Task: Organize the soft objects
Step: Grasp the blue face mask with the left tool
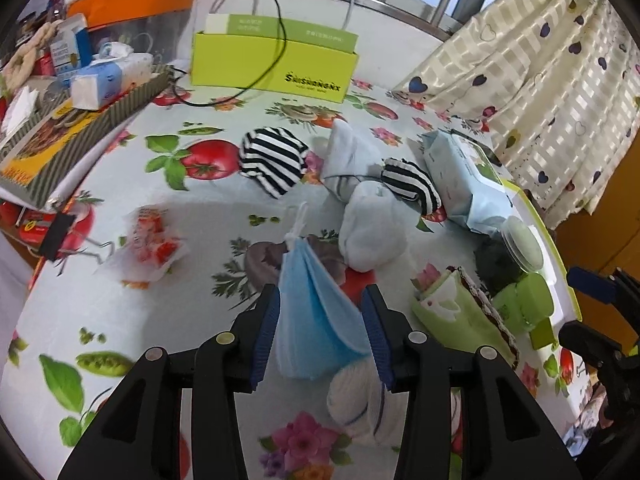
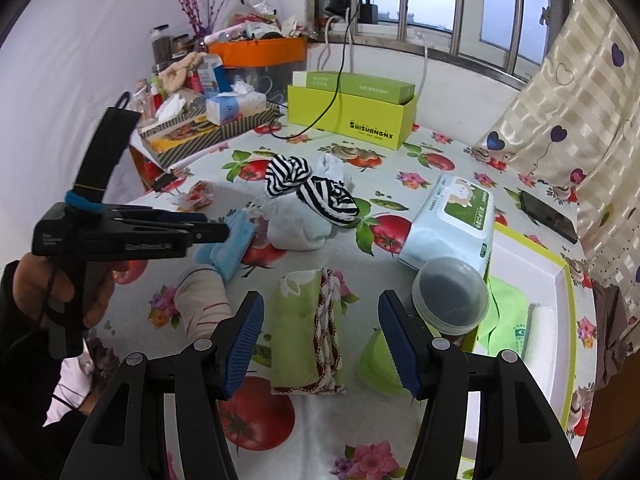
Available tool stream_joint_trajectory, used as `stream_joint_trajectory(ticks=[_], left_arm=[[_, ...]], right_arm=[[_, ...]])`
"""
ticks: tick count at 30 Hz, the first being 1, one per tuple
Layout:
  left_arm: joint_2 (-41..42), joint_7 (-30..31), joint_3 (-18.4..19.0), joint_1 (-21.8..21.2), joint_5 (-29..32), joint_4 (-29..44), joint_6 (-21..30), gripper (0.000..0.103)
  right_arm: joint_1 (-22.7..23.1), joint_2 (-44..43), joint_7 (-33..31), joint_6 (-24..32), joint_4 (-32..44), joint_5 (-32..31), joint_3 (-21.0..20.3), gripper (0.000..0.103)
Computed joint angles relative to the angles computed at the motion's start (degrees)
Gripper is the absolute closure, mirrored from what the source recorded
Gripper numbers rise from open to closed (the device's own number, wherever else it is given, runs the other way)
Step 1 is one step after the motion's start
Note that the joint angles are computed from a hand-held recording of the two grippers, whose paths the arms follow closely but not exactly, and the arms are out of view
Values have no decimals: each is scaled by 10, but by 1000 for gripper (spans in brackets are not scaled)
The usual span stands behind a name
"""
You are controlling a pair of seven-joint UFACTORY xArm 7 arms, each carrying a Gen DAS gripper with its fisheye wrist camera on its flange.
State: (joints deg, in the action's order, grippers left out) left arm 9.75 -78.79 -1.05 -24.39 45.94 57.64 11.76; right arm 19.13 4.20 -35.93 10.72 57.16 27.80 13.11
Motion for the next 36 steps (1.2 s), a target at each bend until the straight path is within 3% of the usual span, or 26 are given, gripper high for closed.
stream_joint_trajectory(ticks=[10,13,14,17,22,29,36], left_arm=[[47,49,14,-14,-55,30,16,59],[47,20,35,-32,-20,29,16,63],[46,14,37,-34,-11,27,13,76],[42,-8,43,-35,11,22,6,82],[28,-53,47,-30,59,12,-1,83],[18,-90,39,-11,108,4,-25,83],[14,-121,40,1,144,-1,-46,83]], right_arm=[[-2,34,22,7,36,-31,4,43],[-8,52,24,12,58,-32,12,43],[-11,57,24,13,65,-30,15,43],[-17,80,32,23,96,-29,22,43],[-20,127,57,46,161,-46,28,43],[8,215,132,97,279,-120,9,44],[29,282,193,138,366,-182,-11,63]])
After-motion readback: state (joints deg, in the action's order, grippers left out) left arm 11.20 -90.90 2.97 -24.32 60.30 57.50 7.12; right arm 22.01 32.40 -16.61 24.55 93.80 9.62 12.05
